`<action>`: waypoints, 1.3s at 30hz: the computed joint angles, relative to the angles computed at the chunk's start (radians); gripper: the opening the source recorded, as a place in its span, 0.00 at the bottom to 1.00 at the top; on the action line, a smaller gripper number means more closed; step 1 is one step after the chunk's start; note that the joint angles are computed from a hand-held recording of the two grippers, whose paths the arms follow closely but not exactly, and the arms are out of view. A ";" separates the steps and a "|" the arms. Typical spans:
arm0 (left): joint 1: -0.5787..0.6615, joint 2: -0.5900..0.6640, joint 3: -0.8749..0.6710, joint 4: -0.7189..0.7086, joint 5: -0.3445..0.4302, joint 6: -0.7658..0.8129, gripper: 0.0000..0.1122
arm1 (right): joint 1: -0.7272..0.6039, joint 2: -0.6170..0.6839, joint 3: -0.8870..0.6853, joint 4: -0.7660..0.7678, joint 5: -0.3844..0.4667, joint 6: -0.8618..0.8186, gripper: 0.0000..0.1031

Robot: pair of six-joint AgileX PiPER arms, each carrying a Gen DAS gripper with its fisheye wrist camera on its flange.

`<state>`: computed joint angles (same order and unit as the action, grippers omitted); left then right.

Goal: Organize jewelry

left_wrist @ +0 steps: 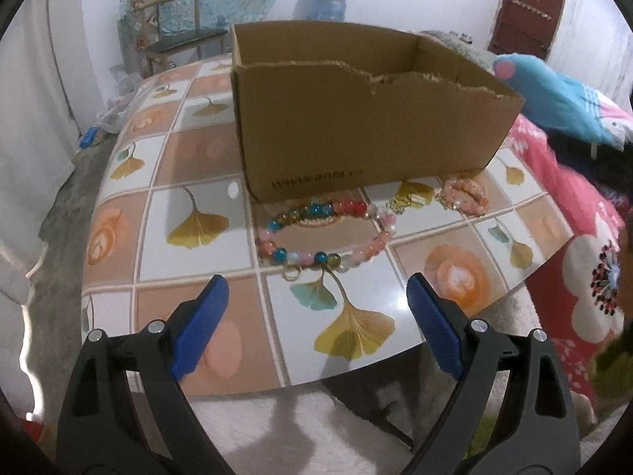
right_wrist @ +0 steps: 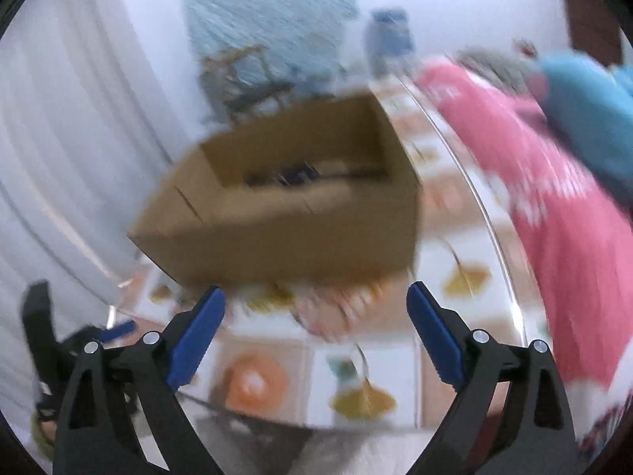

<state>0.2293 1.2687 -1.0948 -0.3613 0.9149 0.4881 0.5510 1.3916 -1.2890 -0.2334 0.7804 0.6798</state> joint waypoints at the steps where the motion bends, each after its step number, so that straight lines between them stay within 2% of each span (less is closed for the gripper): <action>1: -0.025 -0.001 0.007 0.039 -0.015 -0.047 0.78 | -0.007 0.003 0.023 0.009 0.016 0.011 0.88; 4: -0.071 0.005 0.020 0.126 -0.041 -0.159 0.78 | -0.009 0.003 0.089 0.005 0.012 0.034 0.88; 7: -0.118 0.014 0.030 0.227 -0.057 -0.274 0.78 | 0.037 -0.016 0.141 -0.077 0.030 0.108 0.88; 14: -0.185 0.050 0.029 0.360 -0.058 -0.392 0.78 | 0.041 0.024 0.197 -0.118 0.001 0.095 0.88; 16: -0.185 0.059 0.026 0.358 -0.063 -0.403 0.80 | 0.042 0.031 0.213 -0.139 -0.017 0.101 0.88; 21: -0.181 0.074 0.022 0.357 -0.066 -0.422 0.85 | 0.100 0.054 0.206 -0.258 0.016 0.154 0.93; 26: -0.174 0.076 0.029 0.336 -0.082 -0.414 0.85 | 0.097 0.053 0.213 -0.264 -0.002 0.159 0.93; 39: -0.165 0.125 -0.027 0.333 -0.042 -0.402 0.86 | 0.102 0.066 0.203 -0.287 -0.001 0.188 0.93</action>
<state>0.0642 1.3941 -1.1219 -0.0285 0.8732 0.0862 0.6530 1.4577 -1.0859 -0.5208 0.7797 0.8681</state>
